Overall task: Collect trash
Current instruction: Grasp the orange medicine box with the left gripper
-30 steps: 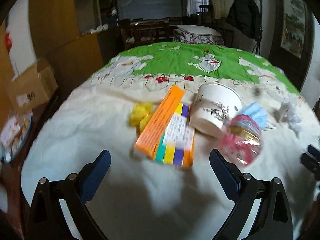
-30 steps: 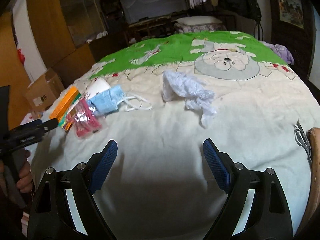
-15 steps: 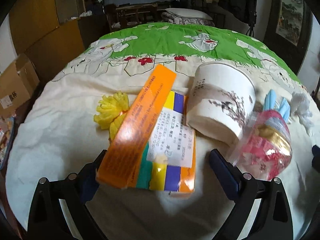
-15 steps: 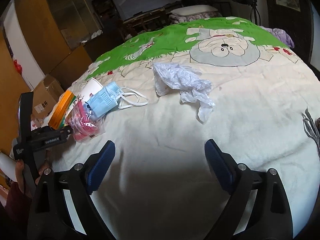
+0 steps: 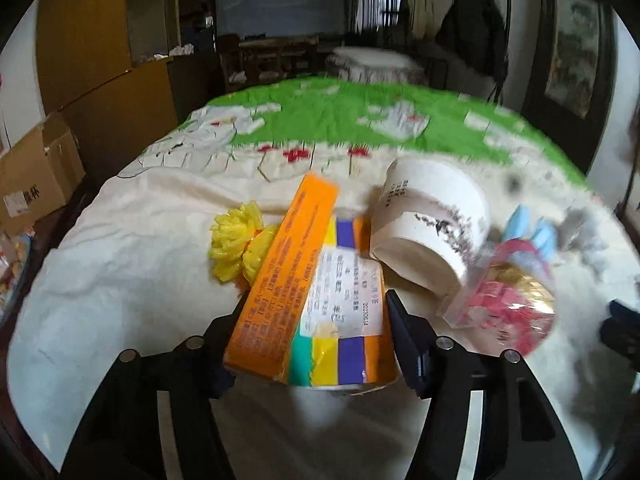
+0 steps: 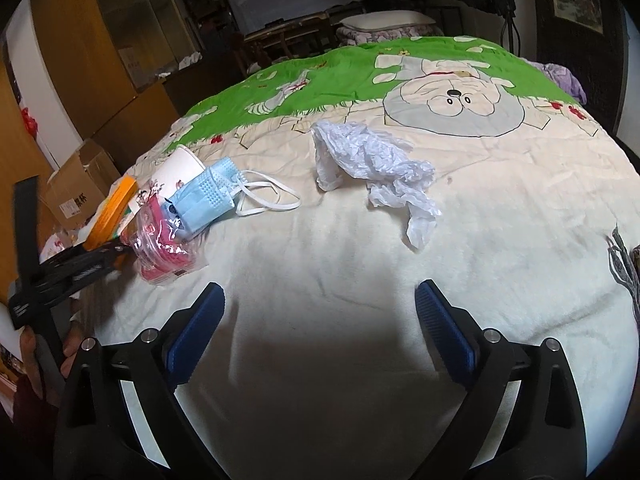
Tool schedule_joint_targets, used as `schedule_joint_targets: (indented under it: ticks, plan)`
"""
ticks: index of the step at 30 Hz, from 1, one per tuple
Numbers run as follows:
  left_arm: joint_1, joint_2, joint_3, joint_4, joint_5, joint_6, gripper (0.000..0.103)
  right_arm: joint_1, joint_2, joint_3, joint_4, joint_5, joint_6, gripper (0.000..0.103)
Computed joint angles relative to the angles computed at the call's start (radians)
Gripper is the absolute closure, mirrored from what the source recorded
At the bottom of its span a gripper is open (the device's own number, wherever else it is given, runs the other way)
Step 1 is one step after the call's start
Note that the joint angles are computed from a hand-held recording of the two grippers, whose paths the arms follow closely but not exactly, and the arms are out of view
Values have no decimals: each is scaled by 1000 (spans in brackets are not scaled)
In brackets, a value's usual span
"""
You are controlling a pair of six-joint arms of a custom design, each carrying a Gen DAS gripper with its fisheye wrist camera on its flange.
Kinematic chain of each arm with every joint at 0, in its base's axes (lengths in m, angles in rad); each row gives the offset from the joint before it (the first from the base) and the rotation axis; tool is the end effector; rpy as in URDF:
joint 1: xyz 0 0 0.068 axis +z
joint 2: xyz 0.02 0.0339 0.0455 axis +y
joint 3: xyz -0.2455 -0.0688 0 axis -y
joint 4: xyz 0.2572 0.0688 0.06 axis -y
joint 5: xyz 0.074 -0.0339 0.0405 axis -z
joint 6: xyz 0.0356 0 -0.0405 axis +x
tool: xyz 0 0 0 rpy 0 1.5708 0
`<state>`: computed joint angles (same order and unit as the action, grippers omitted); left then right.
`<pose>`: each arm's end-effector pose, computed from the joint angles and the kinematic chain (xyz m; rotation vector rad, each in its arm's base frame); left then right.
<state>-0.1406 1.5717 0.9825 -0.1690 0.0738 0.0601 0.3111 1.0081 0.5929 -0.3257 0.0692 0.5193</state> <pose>0.3431 -0.0512 0.1907 0.2702 2.3141 -0.1263 0.2191 0.0679 0.1984 0.2779 2.3175 0.3408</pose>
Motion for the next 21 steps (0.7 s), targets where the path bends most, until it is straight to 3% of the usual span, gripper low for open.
schedule_joint_targets:
  ticks: [7, 11, 12, 14, 21]
  plan:
    - [40, -194, -163, -71, 69, 44, 38, -8, 4, 1, 7, -14, -2, 9]
    - [54, -259, -203, -121, 120, 48, 32, -8, 7, 1, 11, -15, 1, 9]
    - [51, -265, -209, -119, 123, 47, 26, -7, 9, 2, 11, -13, 1, 9]
    - [31, -265, -218, -92, 85, 33, 19, -6, 9, 2, 11, -13, -1, 9]
    - [-12, -143, -161, -41, -5, -4, 18, -7, 11, 2, 14, -17, -1, 8]
